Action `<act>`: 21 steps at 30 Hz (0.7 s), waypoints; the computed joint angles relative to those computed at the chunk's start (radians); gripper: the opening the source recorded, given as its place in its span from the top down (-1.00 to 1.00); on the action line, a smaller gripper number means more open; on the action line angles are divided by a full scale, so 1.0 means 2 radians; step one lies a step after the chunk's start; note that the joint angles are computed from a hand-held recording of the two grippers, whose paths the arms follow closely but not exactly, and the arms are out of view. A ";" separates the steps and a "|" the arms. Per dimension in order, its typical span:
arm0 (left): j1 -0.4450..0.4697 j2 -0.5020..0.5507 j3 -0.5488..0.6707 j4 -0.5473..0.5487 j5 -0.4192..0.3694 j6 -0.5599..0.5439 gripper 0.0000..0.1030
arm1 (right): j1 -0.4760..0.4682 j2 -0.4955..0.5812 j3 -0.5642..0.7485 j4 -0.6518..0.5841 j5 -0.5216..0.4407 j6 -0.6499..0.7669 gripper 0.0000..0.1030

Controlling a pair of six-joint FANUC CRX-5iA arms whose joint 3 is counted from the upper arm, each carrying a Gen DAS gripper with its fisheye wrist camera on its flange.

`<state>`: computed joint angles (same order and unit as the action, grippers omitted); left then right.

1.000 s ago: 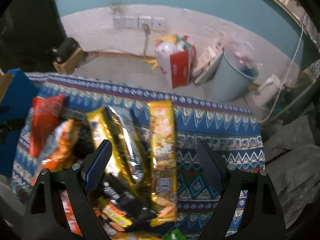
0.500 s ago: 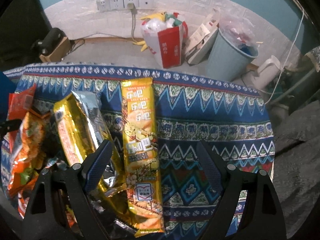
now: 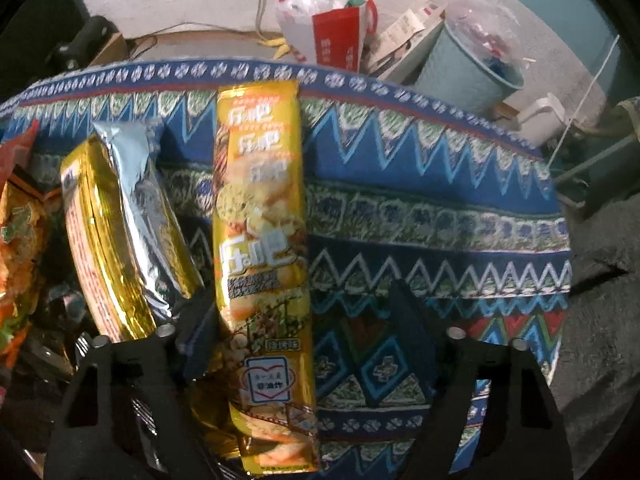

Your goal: Organize snacks

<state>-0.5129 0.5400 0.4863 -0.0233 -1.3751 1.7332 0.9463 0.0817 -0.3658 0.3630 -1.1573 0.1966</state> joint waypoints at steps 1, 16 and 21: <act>0.000 -0.003 -0.005 0.000 0.004 -0.002 -0.97 | 0.000 0.001 -0.001 -0.003 0.004 0.003 -0.32; -0.017 -0.043 -0.029 -0.026 0.026 -0.061 0.20 | 0.027 -0.017 -0.009 0.040 -0.002 -0.007 0.42; -0.024 -0.060 -0.039 -0.046 0.039 -0.067 0.20 | 0.040 -0.026 -0.006 0.070 -0.021 -0.028 0.42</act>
<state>-0.5614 0.4207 0.4076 -0.1148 -1.2967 1.5992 1.0257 0.0298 -0.3777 0.5029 -1.1986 0.1412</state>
